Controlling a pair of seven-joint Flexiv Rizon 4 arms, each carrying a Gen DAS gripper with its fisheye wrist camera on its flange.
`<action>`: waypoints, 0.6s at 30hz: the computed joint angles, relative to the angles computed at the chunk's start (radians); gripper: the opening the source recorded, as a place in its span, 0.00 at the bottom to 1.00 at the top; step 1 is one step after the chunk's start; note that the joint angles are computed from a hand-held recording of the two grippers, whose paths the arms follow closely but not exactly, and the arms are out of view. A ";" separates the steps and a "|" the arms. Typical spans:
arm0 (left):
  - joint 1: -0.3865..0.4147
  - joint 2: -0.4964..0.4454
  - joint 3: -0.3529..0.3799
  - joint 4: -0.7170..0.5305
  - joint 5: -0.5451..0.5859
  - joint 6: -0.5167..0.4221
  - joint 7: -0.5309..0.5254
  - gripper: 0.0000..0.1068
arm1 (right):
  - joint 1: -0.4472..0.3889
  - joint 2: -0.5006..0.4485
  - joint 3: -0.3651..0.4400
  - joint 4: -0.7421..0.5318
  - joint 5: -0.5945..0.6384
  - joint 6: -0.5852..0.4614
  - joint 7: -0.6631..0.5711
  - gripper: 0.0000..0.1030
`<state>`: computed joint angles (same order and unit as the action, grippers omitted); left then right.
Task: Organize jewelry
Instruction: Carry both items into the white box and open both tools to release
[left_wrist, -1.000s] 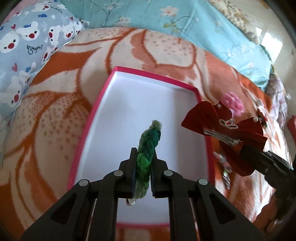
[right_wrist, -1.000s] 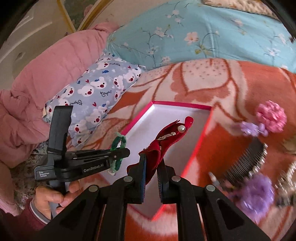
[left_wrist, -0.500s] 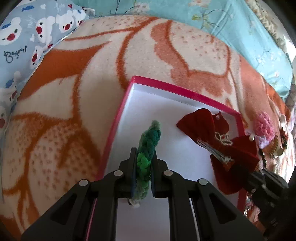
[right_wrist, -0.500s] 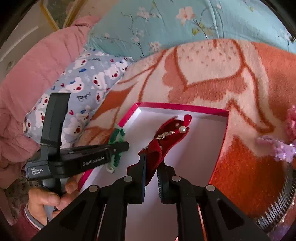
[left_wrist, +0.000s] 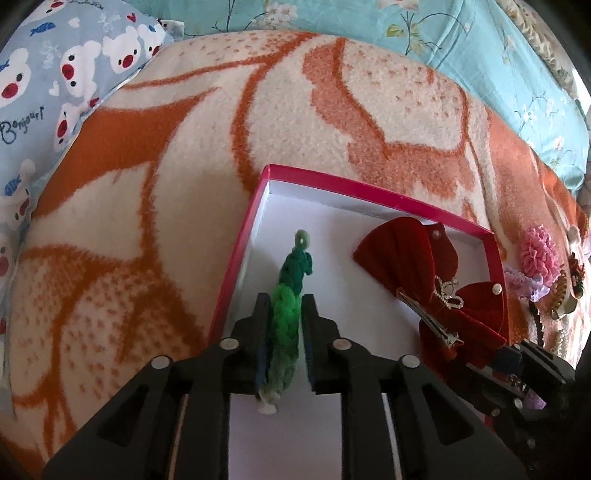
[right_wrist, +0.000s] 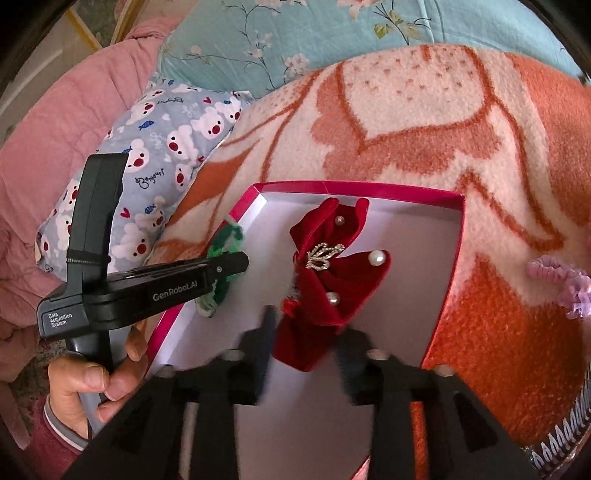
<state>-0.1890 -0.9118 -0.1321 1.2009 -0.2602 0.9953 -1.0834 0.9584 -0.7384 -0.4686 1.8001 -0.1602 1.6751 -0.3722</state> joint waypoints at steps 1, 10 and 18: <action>0.001 0.001 -0.002 0.003 0.000 0.001 0.003 0.19 | 0.002 0.000 -0.003 0.000 0.001 0.003 0.000 0.43; -0.003 0.010 -0.002 0.022 0.007 0.013 0.011 0.42 | 0.059 0.021 -0.044 0.041 0.032 0.037 -0.022 0.43; 0.010 0.036 -0.005 0.063 -0.001 0.017 0.015 0.42 | 0.164 0.045 -0.139 0.102 0.095 0.050 -0.046 0.46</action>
